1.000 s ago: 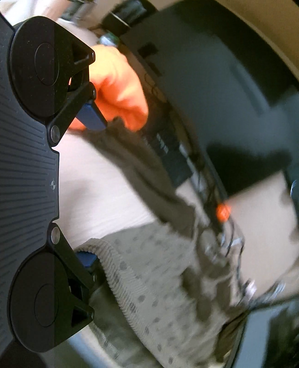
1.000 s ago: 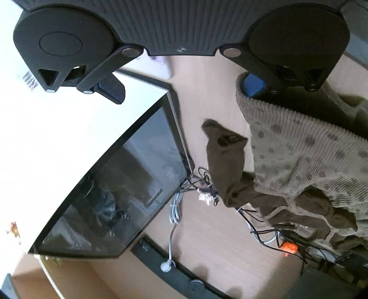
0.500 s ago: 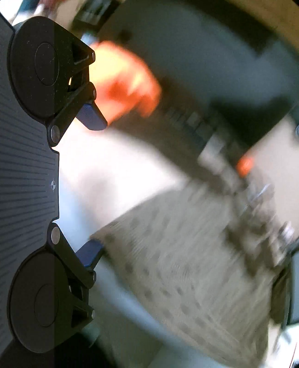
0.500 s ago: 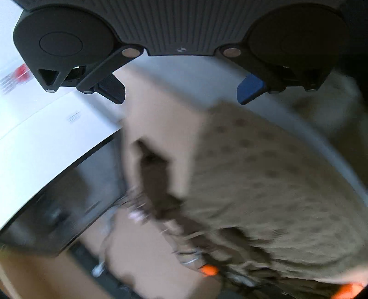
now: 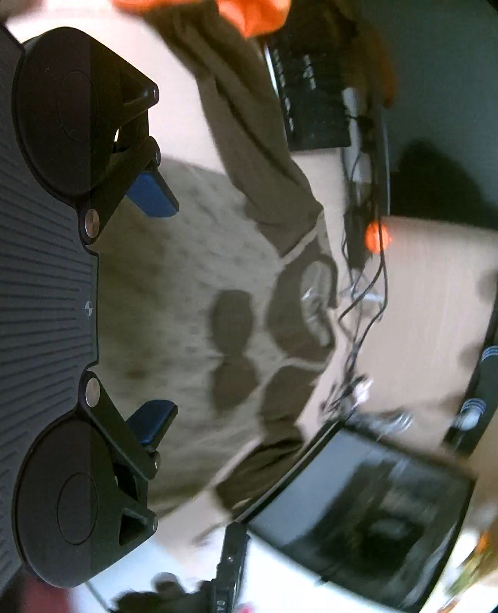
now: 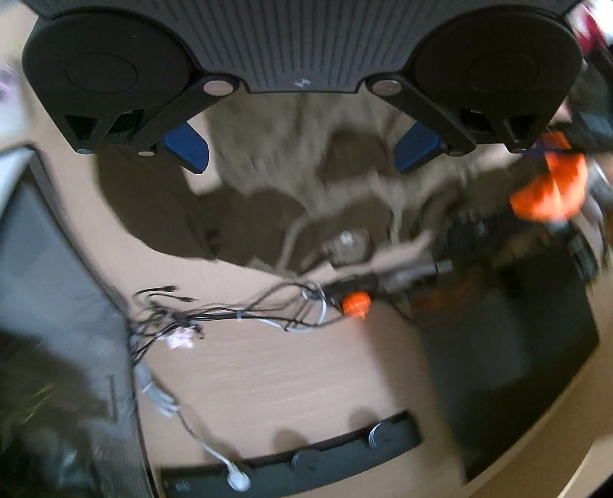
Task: Fold clothes
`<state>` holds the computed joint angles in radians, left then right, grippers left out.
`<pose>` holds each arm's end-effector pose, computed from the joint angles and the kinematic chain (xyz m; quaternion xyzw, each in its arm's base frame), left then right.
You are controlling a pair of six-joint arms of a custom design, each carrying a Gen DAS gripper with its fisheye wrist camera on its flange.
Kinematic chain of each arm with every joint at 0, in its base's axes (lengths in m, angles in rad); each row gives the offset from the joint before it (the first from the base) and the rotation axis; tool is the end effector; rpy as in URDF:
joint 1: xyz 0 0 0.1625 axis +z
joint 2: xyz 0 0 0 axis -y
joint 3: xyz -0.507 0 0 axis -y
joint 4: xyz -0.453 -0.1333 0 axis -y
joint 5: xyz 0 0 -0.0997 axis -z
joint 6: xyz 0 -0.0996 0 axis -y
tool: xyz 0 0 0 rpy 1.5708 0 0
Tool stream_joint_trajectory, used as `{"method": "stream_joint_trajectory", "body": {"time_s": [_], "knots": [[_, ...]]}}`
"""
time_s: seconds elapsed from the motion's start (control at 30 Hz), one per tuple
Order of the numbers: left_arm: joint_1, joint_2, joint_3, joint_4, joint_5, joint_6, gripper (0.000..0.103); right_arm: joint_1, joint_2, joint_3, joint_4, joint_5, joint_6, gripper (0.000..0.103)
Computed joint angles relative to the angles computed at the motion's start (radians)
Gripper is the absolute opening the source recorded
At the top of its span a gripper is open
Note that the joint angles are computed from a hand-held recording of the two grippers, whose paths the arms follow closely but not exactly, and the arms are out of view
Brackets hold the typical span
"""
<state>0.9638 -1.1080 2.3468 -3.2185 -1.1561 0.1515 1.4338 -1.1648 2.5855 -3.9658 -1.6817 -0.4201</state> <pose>-0.1437 -0.5110 0.1439 0.3159 0.9056 -0.2391 0.1515 0.0657 -0.4188 0.2073 0.0988 -0.8771 0.4359 0.1756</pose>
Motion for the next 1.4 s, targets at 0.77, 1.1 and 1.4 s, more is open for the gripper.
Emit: {"method": "stream_joint_trajectory", "body": {"time_s": [0.77,1.1,1.4], "knots": [[0.043,0.162,-0.129,0.159,0.082,-0.198,0.103,-0.018,0.199,-0.467,0.492,-0.162,0.087,0.103],[0.047,0.140,-0.125,0.204,0.061,-0.135,0.103,-0.047,0.127,-0.385,0.457,-0.196,-0.007,0.103],[0.078,0.111,-0.144,0.117,0.001,-0.184,0.103,-0.055,0.115,-0.429,0.532,0.110,-0.001,0.103]]}}
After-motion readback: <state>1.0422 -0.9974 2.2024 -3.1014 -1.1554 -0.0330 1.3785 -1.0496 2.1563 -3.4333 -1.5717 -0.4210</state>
